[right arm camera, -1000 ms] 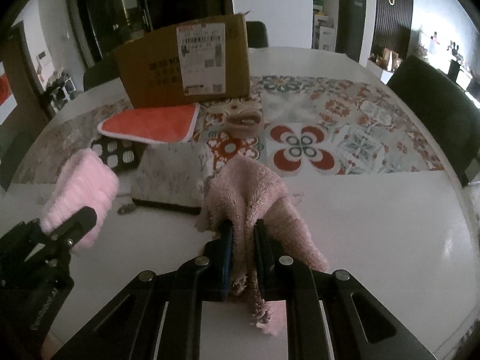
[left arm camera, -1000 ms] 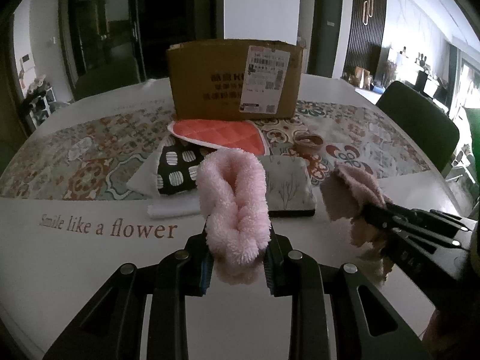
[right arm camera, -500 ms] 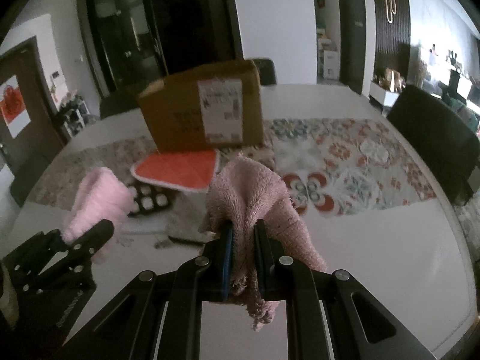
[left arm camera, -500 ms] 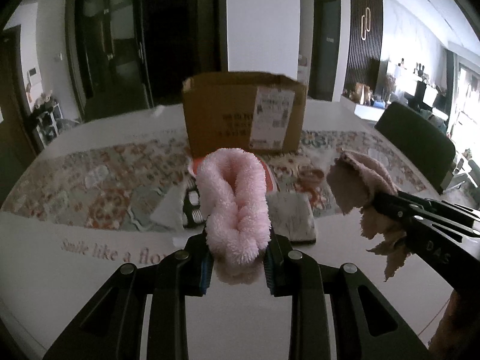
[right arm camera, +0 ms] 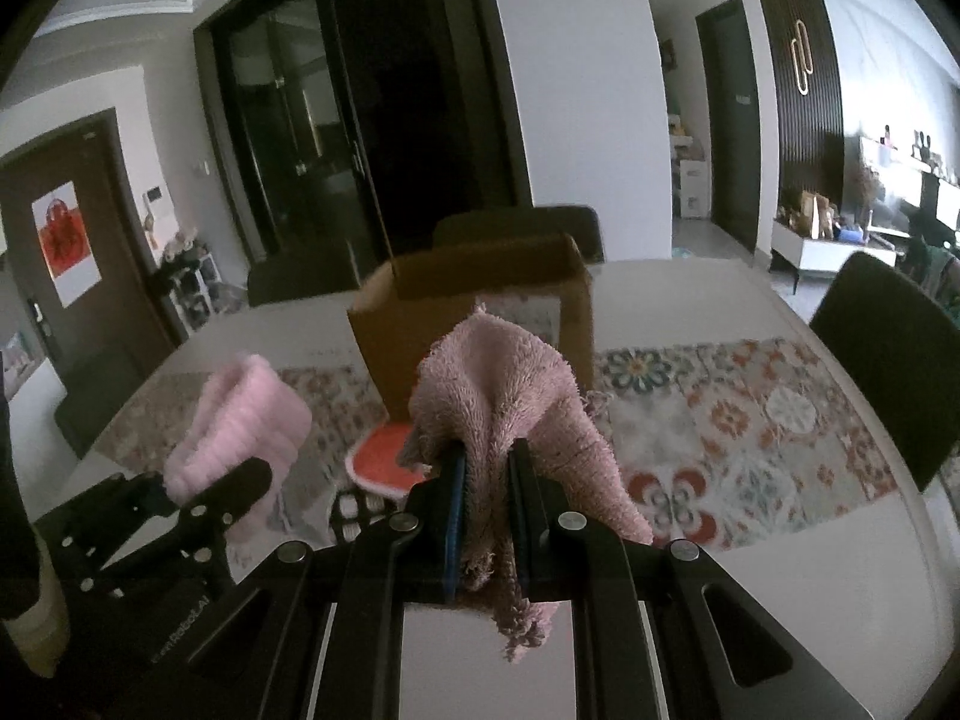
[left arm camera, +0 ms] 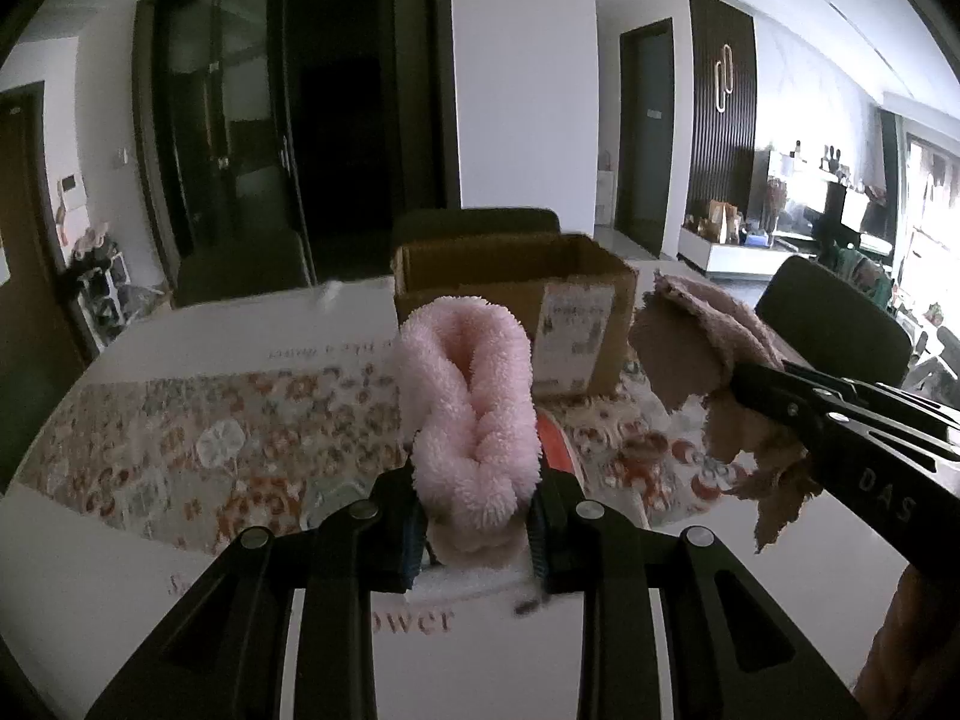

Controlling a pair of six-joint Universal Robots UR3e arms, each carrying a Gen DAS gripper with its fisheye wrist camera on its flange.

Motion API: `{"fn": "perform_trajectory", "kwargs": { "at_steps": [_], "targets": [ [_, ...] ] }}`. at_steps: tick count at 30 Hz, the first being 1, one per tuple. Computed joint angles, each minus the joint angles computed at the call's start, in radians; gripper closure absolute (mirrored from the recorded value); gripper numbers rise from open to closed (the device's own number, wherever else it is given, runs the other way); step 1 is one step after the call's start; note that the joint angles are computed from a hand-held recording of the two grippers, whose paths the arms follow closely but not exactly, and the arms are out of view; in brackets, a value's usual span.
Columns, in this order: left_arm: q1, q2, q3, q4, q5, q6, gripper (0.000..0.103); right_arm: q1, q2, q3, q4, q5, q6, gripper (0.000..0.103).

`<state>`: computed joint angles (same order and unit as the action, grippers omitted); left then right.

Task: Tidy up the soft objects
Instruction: 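Carry the pink towel with the right tool while the left tool carries the ring into the box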

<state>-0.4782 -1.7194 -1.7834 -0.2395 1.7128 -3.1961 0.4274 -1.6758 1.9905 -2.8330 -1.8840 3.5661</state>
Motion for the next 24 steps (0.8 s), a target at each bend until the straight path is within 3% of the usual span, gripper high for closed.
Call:
{"fn": "perform_trajectory", "kwargs": {
  "at_steps": [13,24],
  "targets": [
    [0.075,-0.180,0.342,-0.122,-0.086,0.040,0.075,-0.111,0.171,-0.281,0.016,0.092,-0.120,0.088],
    [0.092,-0.491,0.874,-0.377,-0.114,0.059,0.075,-0.244,0.345,-0.528,0.089,0.241,-0.183,0.088]
  ]
}}
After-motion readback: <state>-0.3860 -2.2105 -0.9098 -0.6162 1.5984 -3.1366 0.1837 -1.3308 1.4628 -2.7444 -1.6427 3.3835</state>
